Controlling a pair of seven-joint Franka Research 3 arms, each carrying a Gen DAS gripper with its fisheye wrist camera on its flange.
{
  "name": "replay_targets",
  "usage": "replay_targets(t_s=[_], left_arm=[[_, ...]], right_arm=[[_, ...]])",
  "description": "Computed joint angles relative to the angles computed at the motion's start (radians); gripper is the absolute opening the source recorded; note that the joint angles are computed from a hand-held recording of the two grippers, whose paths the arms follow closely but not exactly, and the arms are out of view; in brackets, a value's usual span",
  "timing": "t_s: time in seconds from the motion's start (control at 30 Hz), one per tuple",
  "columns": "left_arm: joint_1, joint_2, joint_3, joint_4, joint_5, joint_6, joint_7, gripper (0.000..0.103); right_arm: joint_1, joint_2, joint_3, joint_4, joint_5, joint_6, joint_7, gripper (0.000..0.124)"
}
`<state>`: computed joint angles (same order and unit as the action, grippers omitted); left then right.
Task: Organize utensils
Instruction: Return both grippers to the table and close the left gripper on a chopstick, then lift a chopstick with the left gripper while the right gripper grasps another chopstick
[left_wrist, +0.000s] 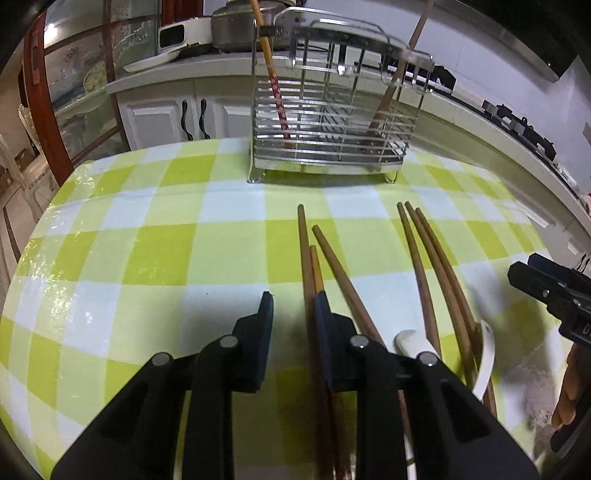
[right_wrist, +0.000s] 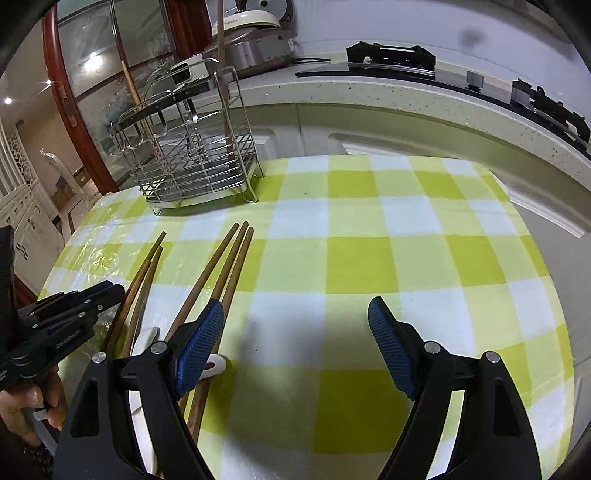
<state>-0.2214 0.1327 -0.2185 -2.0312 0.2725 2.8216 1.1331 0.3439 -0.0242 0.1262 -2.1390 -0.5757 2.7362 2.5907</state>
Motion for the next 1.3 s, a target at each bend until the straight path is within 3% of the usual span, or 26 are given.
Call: replay_targets(t_s=[0.43, 0.53, 0.63, 0.83, 1.03, 1.3], left_arm=[[-0.011, 0.032, 0.007, 0.047, 0.035, -0.043, -0.011, 0.023], [-0.031, 0.038, 0.024, 0.063, 0.119, -0.070, -0.055, 0.008], [-0.004, 0.035, 0.003, 0.055, 0.041, -0.056, -0.008, 0.007], [0.001, 0.025, 0.003, 0.038, 0.017, -0.037, 0.001, 0.007], [0.014, -0.014, 0.004, 0.002, -0.012, 0.003, 0.015, 0.007], [0.027, -0.057, 0.004, -0.038, -0.059, 0.041, 0.045, 0.007]], right_arm=[[0.016, 0.034, -0.012, 0.029, 0.031, -0.011, -0.038, 0.076], [0.023, 0.041, -0.015, 0.036, 0.035, -0.019, -0.048, 0.076], [0.033, 0.055, -0.017, 0.055, 0.043, -0.040, -0.060, 0.076], [0.066, 0.107, -0.024, 0.132, 0.047, -0.105, -0.095, 0.076], [0.108, 0.160, -0.046, 0.204, 0.030, -0.189, -0.079, 0.066], [0.141, 0.193, -0.064, 0.241, 0.009, -0.230, -0.079, 0.052]])
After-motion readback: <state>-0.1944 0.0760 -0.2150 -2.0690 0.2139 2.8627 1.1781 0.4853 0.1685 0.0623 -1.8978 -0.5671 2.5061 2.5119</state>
